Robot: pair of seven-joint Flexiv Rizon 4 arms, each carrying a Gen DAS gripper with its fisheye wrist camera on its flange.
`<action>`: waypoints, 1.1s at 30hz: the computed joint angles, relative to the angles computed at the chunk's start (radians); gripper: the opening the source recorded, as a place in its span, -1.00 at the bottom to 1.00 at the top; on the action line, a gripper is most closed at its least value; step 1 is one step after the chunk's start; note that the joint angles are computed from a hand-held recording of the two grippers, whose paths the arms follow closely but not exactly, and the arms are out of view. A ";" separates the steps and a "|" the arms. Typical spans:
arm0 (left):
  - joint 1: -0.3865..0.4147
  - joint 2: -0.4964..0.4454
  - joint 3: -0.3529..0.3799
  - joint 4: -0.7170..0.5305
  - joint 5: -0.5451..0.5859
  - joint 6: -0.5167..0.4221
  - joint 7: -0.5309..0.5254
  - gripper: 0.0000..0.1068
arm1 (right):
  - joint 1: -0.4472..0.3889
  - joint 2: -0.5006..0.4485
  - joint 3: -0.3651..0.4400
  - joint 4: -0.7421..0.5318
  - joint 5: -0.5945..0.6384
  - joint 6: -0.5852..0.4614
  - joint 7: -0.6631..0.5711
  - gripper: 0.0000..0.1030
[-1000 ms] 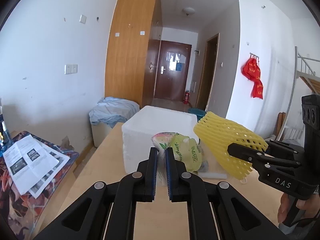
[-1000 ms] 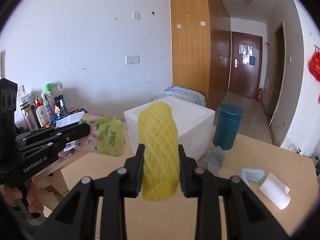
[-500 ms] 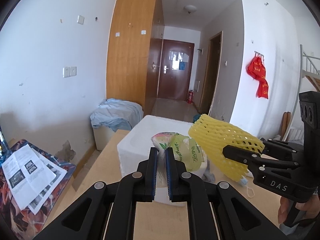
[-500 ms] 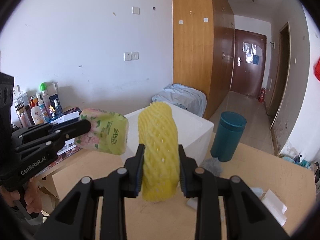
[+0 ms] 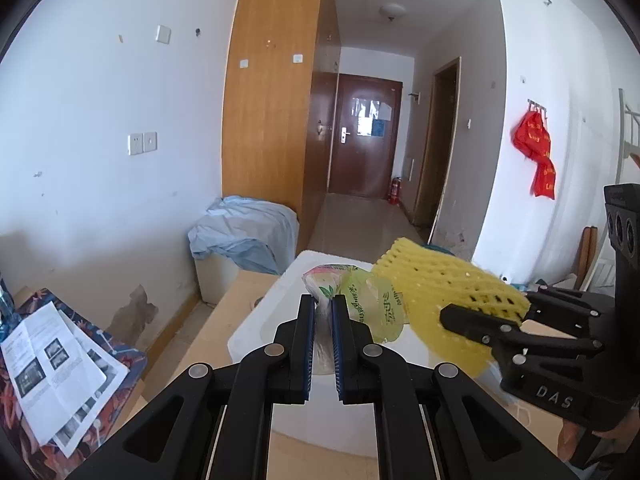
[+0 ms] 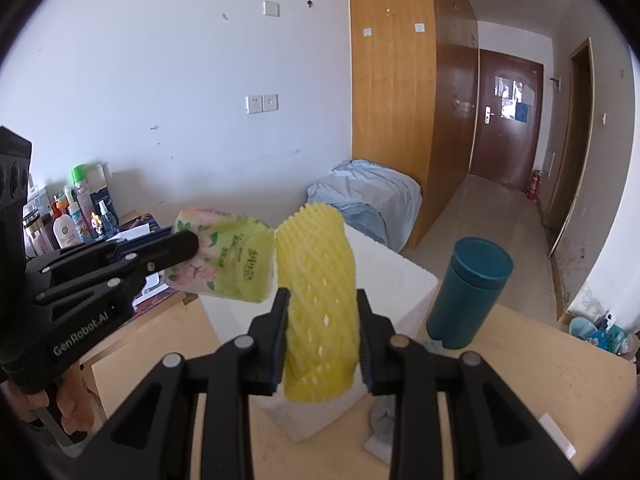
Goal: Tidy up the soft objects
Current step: 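Lift both held items and carry them over the white foam box, then open the left gripper over the box while the right gripper releases the yellow net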
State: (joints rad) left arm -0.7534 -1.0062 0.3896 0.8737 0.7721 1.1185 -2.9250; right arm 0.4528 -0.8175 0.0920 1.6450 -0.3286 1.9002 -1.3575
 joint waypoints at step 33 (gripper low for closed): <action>0.047 -0.071 -0.006 -0.092 -0.115 -0.037 0.132 0.28 | -0.051 -0.061 0.063 -0.127 -0.041 -0.120 0.033 -0.30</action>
State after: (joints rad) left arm -0.7066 -1.0771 0.3840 0.7822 0.6572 1.0818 -2.7928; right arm 0.4018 -0.8789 0.1546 1.5183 -0.3696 1.7799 -1.3243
